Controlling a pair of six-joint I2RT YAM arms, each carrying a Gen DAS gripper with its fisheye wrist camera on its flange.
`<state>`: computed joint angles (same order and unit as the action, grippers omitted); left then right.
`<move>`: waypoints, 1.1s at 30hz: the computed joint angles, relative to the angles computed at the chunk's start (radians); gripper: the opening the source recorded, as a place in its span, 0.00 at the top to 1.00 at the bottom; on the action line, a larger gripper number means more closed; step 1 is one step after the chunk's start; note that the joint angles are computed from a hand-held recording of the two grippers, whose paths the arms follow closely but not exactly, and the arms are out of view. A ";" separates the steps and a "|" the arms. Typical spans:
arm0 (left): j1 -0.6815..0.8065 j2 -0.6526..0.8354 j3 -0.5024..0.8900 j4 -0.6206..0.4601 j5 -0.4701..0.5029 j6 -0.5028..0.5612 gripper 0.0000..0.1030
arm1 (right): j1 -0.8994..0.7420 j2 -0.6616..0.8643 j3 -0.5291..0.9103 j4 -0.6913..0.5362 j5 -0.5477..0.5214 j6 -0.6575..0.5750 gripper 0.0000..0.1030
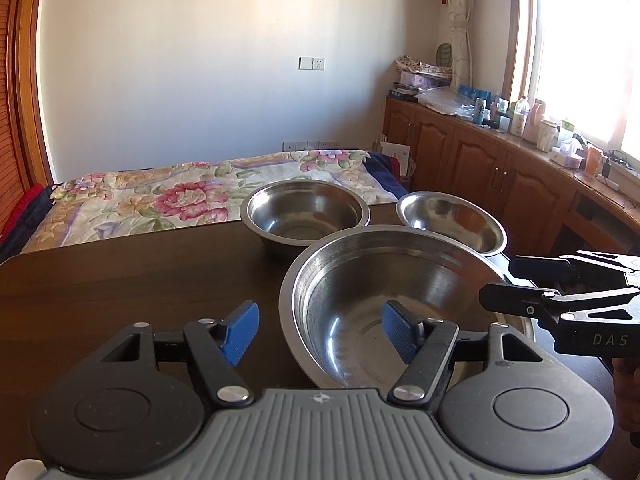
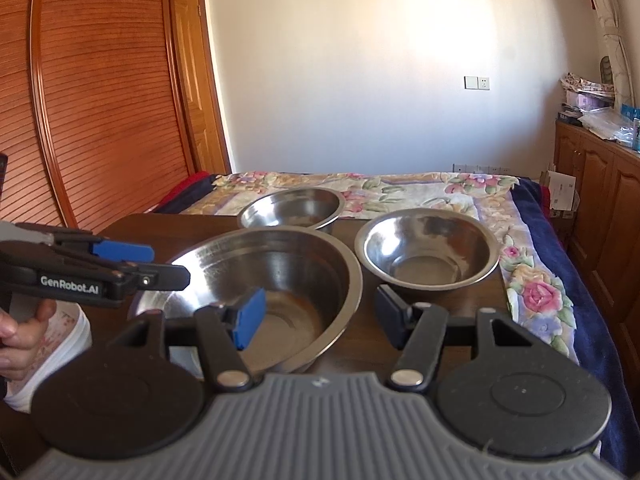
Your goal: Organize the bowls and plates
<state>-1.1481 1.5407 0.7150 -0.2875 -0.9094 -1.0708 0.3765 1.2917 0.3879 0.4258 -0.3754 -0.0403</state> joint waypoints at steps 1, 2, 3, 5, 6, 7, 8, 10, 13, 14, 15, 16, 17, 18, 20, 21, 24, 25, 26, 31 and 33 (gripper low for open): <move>0.002 0.004 0.000 0.003 0.003 0.001 0.33 | 0.001 0.005 0.002 0.002 0.002 0.002 0.40; 0.007 0.008 0.001 0.007 0.007 0.005 0.34 | 0.001 0.012 0.006 0.003 0.002 0.004 0.40; 0.013 0.012 0.002 0.011 0.014 0.010 0.38 | 0.001 0.017 0.009 0.003 0.002 0.008 0.40; 0.022 0.017 0.002 0.014 0.029 0.012 0.42 | 0.000 0.034 0.015 0.008 0.002 0.015 0.40; 0.026 0.017 -0.002 0.023 0.034 0.014 0.43 | 0.000 0.045 0.020 0.010 0.000 0.017 0.40; 0.029 0.019 -0.005 0.029 0.038 0.015 0.43 | 0.002 0.050 0.022 0.010 -0.001 0.019 0.40; 0.031 0.020 -0.006 0.031 0.042 0.014 0.44 | 0.003 0.053 0.023 0.011 -0.001 0.021 0.40; 0.038 0.022 -0.006 0.033 0.050 0.012 0.46 | 0.010 0.058 0.024 0.009 0.003 0.025 0.40; 0.044 0.022 -0.007 0.037 0.063 0.013 0.47 | 0.014 0.063 0.026 0.008 0.007 0.028 0.40; 0.047 0.023 -0.007 0.041 0.066 0.016 0.48 | 0.014 0.064 0.028 0.005 0.007 0.030 0.40; 0.048 0.025 -0.007 0.042 0.067 0.014 0.48 | 0.013 0.067 0.028 0.005 0.005 0.034 0.40; 0.048 0.026 -0.007 0.043 0.068 0.015 0.48 | 0.012 0.069 0.028 0.004 0.002 0.038 0.40; 0.051 0.026 -0.007 0.045 0.070 0.017 0.48 | 0.011 0.072 0.029 0.003 -0.002 0.040 0.40; 0.055 0.029 -0.006 0.050 0.073 0.021 0.48 | 0.011 0.075 0.030 0.003 -0.003 0.043 0.40; 0.058 0.032 -0.008 0.057 0.079 0.024 0.48 | 0.013 0.082 0.029 0.007 0.000 0.045 0.40; 0.058 0.037 -0.007 0.060 0.081 0.024 0.49 | 0.014 0.086 0.029 0.009 0.001 0.047 0.40; 0.061 0.042 -0.008 0.066 0.089 0.027 0.53 | 0.021 0.097 0.032 0.010 0.005 0.052 0.40; 0.062 0.043 -0.009 0.069 0.090 0.028 0.54 | 0.021 0.100 0.034 0.009 0.005 0.056 0.40; 0.062 0.045 -0.010 0.071 0.090 0.027 0.58 | 0.022 0.106 0.037 0.009 0.004 0.059 0.41; 0.063 0.045 -0.009 0.063 0.092 0.018 0.66 | 0.028 0.111 0.037 0.008 0.000 0.068 0.44; 0.064 0.046 -0.009 0.064 0.093 0.020 0.67 | 0.030 0.110 0.037 0.009 0.001 0.069 0.45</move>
